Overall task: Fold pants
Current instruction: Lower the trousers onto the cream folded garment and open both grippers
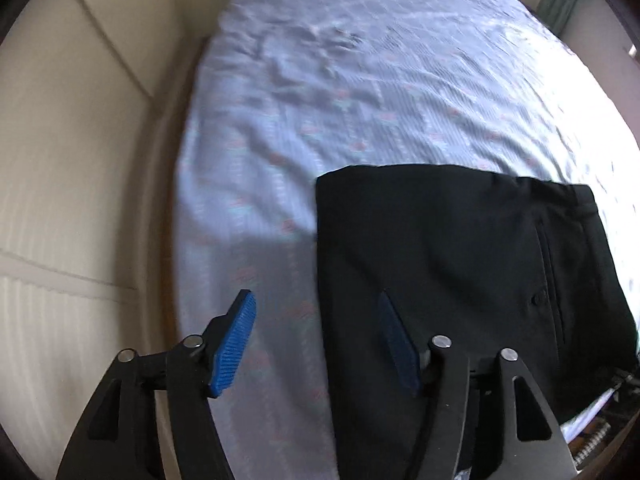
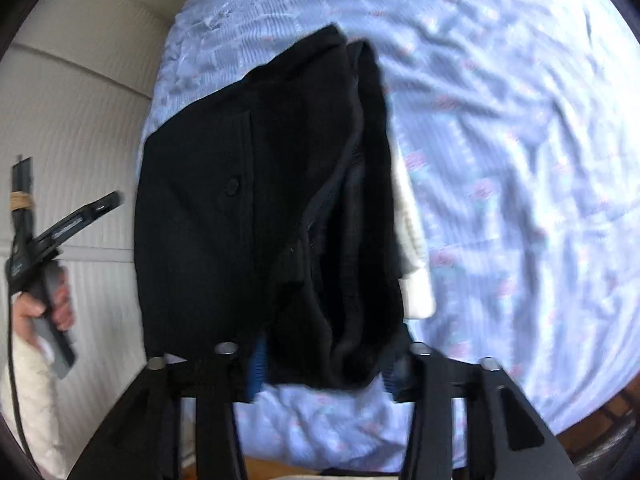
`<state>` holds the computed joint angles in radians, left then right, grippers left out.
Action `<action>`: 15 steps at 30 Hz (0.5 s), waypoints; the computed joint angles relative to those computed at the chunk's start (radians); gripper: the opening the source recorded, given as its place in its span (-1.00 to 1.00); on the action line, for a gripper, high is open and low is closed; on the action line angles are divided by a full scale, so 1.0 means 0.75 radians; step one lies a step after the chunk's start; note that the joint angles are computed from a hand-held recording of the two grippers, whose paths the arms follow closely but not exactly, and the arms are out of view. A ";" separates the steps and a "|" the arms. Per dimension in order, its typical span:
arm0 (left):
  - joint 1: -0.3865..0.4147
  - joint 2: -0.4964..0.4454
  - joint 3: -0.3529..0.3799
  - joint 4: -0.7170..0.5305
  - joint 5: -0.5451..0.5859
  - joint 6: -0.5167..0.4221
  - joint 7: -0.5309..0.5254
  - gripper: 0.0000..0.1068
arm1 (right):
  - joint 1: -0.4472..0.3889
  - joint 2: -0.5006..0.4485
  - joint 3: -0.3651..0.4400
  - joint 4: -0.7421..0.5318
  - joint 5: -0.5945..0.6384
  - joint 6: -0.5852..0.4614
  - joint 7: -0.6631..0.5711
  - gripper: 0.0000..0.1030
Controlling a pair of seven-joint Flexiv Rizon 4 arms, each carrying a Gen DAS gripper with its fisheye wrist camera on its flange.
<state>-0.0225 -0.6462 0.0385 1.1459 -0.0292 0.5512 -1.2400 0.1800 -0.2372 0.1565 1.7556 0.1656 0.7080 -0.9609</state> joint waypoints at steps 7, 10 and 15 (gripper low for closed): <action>-0.015 0.368 -0.017 0.454 -0.085 0.196 -0.061 0.35 | -0.045 0.210 -0.025 0.159 -0.088 0.094 -0.090 0.14; -0.047 0.523 -0.025 0.608 -0.107 0.254 -0.114 0.56 | -0.060 0.318 -0.037 0.218 -0.152 0.126 -0.142 0.33; -0.148 0.713 -0.049 0.722 0.073 0.357 -0.243 0.78 | -0.106 0.518 -0.065 0.330 -0.252 0.152 -0.219 0.65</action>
<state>-0.1337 -0.1112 0.0020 1.6870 0.0253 0.8192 -1.4224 0.1007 0.1513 0.1075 2.0030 -0.0236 0.8220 -1.1250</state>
